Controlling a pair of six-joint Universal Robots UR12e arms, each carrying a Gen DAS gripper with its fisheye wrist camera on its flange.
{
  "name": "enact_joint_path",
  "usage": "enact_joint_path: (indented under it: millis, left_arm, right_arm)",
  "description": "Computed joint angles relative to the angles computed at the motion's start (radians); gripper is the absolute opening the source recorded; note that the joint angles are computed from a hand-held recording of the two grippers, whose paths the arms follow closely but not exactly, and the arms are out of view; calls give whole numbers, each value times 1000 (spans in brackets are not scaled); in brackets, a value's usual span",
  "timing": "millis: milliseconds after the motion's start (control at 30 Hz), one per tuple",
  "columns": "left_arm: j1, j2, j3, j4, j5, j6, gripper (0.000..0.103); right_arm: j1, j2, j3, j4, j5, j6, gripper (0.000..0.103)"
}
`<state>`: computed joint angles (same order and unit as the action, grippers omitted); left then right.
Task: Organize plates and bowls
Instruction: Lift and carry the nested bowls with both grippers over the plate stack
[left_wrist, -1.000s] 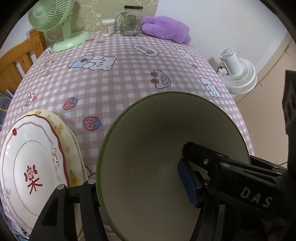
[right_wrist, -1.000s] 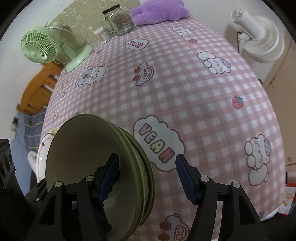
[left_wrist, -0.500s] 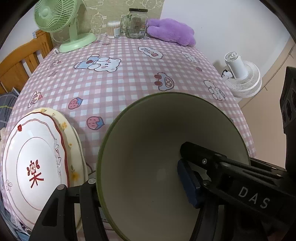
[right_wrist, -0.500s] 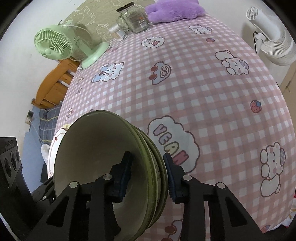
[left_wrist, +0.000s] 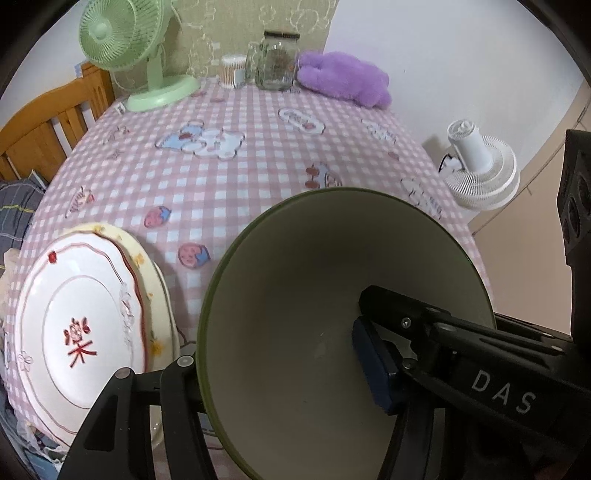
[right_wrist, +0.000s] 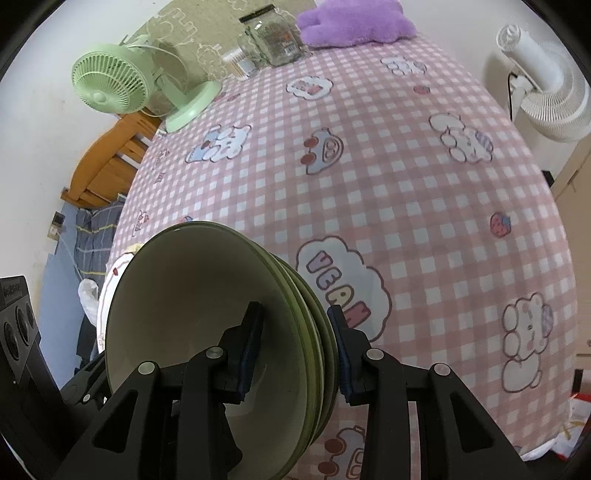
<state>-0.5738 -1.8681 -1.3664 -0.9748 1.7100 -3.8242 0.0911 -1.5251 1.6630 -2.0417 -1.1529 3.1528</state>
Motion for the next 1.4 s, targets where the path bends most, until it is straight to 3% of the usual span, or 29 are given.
enact_joint_path:
  millis: [433,900,1400]
  left_arm:
    - [10,62,-46,34,59,-19,62]
    - [87,177,-190,112,-10,96,62]
    - [178,276,-309,119,-87,188,62]
  right_arm:
    - [36,-7,-42,-26,8,-11,39]
    - [151,4,-51,-114,-88,138,39]
    - [270,46,-86,-148,-167,274,38]
